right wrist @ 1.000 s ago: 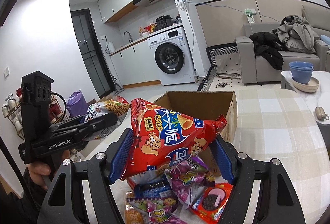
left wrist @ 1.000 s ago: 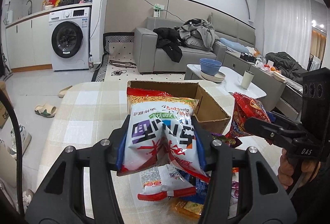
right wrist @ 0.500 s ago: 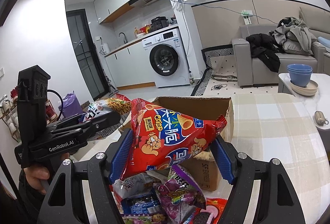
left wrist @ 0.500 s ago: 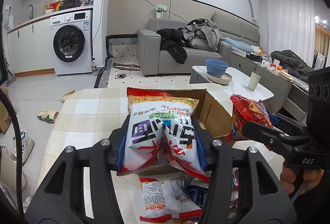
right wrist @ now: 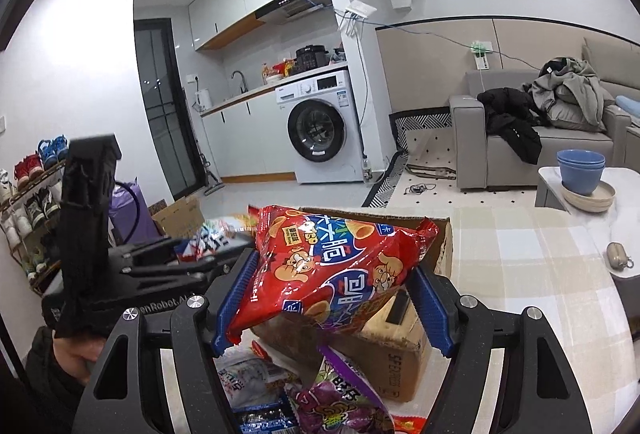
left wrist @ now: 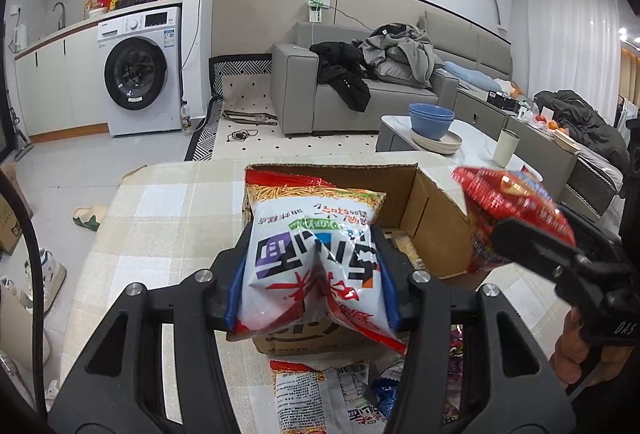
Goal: Organize snacks
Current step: 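Lift both chip bags into the cardboard box and open both grippers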
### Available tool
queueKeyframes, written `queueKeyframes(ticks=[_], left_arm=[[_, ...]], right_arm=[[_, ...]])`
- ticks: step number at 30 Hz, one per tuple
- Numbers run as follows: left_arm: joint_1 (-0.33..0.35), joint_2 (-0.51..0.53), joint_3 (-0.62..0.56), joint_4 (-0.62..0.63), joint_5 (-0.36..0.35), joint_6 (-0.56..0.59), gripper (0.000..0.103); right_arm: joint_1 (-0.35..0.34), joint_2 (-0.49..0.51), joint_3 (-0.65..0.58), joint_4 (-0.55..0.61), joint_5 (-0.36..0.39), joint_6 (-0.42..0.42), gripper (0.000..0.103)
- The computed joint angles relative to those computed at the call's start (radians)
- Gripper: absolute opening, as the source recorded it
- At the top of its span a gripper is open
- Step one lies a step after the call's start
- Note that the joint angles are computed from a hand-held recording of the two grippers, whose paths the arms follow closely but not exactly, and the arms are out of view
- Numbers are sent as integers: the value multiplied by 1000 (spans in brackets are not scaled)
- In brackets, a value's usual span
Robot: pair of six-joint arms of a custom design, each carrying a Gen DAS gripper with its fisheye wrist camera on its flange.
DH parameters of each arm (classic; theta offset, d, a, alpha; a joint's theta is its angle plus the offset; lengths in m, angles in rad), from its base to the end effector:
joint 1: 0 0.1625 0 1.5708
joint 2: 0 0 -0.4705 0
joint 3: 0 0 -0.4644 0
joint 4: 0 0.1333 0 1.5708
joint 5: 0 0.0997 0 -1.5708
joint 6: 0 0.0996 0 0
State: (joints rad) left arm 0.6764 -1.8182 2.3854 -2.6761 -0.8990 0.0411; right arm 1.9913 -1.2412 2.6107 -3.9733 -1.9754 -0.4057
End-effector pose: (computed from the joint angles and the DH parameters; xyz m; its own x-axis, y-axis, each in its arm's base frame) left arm -0.1913 -0.4040 0.3533 -0.7106 0.4324 -0.5550 0.6994 0.5202 -0.4901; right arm 0.2389 -0.3038 0.1914 -0.8153 -0.2458 0.5242 -0.5778 0.4034 -0.7095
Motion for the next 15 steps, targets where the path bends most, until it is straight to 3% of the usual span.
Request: queueKeyframes(ticks=[7,13,15], left_arm=[[23,64,-14,-57,3,30,50],[33,95,-25,-57,7,48,53],[29,100,-25,-60,22,51,59]], right_arm=[[2,37,-51,39,-77,-45,75],[-24,32,-44,41,-72,-22,87],[-24,26,-40,34,-74,-25,88]])
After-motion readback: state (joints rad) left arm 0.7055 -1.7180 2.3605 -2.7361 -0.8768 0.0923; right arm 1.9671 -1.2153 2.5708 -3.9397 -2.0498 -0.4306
